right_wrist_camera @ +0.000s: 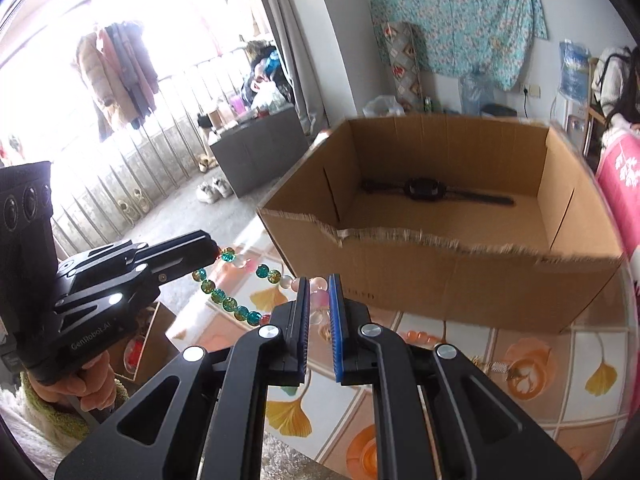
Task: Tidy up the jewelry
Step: 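Lift the beaded bracelet with the left tool toward the box, then lower the beaded bracelet into the box and open the left tool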
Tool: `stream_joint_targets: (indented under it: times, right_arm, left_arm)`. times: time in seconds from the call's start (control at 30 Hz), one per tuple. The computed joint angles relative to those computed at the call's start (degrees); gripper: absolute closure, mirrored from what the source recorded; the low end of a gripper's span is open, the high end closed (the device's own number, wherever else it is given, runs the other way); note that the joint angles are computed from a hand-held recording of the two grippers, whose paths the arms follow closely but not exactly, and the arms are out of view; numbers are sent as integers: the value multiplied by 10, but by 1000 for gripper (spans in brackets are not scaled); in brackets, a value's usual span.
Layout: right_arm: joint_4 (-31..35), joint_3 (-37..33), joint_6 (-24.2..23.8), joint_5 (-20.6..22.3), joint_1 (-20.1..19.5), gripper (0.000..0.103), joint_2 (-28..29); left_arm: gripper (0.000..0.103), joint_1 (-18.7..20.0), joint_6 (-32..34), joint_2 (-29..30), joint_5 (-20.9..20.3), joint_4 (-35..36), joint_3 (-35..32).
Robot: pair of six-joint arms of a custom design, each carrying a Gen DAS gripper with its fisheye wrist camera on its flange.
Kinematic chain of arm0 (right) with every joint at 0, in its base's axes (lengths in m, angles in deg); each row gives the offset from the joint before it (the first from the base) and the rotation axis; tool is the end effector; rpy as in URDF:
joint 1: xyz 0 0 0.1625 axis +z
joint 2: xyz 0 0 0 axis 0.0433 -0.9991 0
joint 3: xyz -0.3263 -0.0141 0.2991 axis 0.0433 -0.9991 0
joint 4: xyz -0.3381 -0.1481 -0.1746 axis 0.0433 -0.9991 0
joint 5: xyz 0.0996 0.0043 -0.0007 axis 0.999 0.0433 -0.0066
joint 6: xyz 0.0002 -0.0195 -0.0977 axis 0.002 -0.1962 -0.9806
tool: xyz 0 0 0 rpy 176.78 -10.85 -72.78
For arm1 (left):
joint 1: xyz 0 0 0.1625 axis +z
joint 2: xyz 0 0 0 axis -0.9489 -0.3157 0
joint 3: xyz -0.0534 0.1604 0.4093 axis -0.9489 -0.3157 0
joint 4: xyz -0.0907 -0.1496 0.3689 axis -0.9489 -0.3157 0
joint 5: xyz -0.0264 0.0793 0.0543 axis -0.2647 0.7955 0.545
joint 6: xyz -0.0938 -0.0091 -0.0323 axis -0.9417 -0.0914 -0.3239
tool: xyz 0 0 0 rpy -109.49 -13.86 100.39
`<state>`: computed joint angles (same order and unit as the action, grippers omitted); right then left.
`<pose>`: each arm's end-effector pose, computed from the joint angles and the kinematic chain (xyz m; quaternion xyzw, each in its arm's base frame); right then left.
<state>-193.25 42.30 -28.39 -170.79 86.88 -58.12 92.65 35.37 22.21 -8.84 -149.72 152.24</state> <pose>0.1249 -0.4344 0.4860 0.3434 -0.9040 0.2295 0.1104 -0.4497 -0.4069 0.0840 0.2268 0.8412 -0.4205 0.2534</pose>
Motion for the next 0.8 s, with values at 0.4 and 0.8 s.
stream_joint_targets:
  times: [0.4, 0.8]
  right_arm:
    - [53, -178, -4, 35, 35, 93, 108]
    - [266, -397, 107, -69, 26, 93, 315]
  left_arm:
    - [94, 52, 225, 59, -22, -33, -177]
    - [94, 161, 128, 114, -95, 301, -348]
